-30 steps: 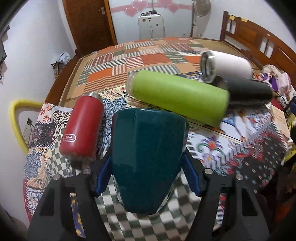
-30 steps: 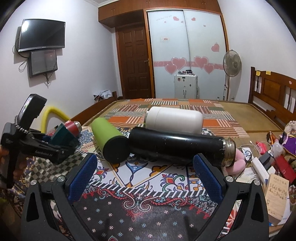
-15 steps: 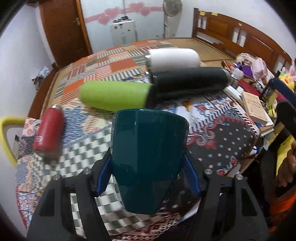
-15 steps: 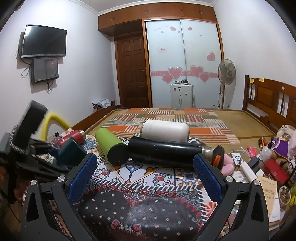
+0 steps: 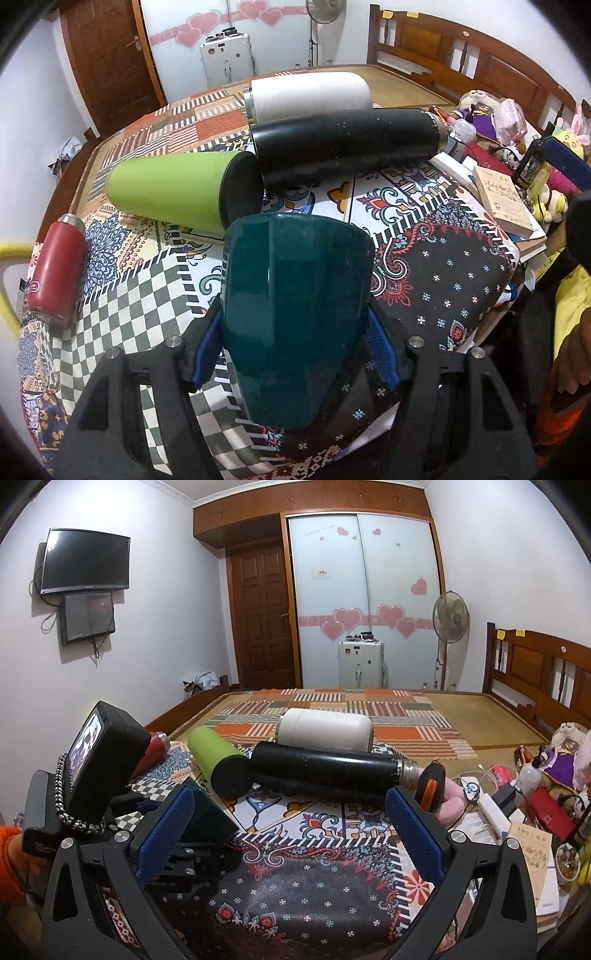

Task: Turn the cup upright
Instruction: 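Lift and rotate the mug with the right gripper until its rim faces up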

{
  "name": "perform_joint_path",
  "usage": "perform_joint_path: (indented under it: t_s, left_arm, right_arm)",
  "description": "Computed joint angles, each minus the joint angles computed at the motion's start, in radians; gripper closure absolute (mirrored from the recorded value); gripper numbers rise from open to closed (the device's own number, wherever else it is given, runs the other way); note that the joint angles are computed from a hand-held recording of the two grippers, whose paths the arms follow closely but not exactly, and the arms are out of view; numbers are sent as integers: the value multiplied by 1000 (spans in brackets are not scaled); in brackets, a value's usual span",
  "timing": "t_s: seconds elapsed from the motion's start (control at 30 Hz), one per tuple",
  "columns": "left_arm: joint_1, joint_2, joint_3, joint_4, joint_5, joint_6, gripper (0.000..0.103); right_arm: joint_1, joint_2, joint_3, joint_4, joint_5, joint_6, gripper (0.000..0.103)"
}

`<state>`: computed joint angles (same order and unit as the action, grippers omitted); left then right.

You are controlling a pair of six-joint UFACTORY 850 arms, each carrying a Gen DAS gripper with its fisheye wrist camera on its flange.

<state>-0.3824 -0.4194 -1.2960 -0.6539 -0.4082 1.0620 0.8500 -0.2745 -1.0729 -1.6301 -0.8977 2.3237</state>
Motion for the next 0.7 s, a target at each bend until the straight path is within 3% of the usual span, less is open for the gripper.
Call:
perform_joint_path:
  t_s: [0.33,0.57,0.7]
  left_arm:
    - [18,26,22,-71,-14,82,30]
    - [83,123,107,-344,-7,346,26]
    - [125,142,141,-451,56,440,26]
  right_arm:
    - [-6,-10,-11,22,22,-17,0]
    - [-5,-11,-18,32,31,-31,0]
    - [-10,-24,-34,37,61,-45,0]
